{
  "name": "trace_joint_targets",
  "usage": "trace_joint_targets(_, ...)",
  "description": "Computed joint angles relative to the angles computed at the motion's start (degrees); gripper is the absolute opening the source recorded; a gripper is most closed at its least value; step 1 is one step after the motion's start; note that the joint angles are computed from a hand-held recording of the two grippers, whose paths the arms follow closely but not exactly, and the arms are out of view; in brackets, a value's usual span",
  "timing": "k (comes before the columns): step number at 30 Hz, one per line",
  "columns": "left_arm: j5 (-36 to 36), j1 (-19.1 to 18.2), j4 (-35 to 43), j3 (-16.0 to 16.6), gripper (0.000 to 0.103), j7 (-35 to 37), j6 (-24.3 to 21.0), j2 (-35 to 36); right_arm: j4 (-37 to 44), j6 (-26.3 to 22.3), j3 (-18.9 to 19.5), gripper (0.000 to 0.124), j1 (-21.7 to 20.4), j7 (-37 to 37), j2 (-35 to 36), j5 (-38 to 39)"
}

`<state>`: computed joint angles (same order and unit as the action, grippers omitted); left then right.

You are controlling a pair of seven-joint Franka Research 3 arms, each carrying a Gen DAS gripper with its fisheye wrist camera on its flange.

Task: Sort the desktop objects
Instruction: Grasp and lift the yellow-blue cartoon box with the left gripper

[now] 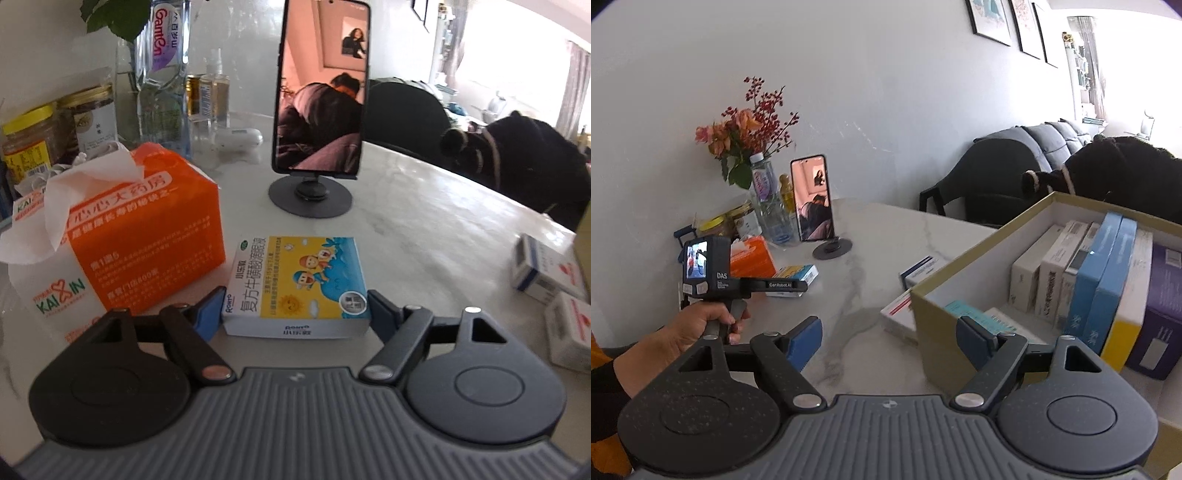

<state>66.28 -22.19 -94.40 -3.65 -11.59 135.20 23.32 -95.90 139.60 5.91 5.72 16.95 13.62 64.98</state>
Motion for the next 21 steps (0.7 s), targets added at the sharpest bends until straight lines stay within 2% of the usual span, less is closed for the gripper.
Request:
trace_joint_targets(9,7.34,1.96,-7.77,-0.53,0.078,-5.05,12.44,-4.96,0.73,-1.74,0.38,0.083,0.88,3.59,1.13,-3.14)
trace_joint_targets(16,14.01,2.82,-8.73,-1.39,0.078,-3.49,20.52,-5.8,1.84,-3.84,0.79,0.083,0.86,6.68,2.24,-3.91)
trace_joint_targets(21,20.55,3.01,-7.46,-1.42,0.078,-5.27,27.04,-5.2,2.12,-5.26,0.98,0.083,0.7,8.3,2.54,-3.74)
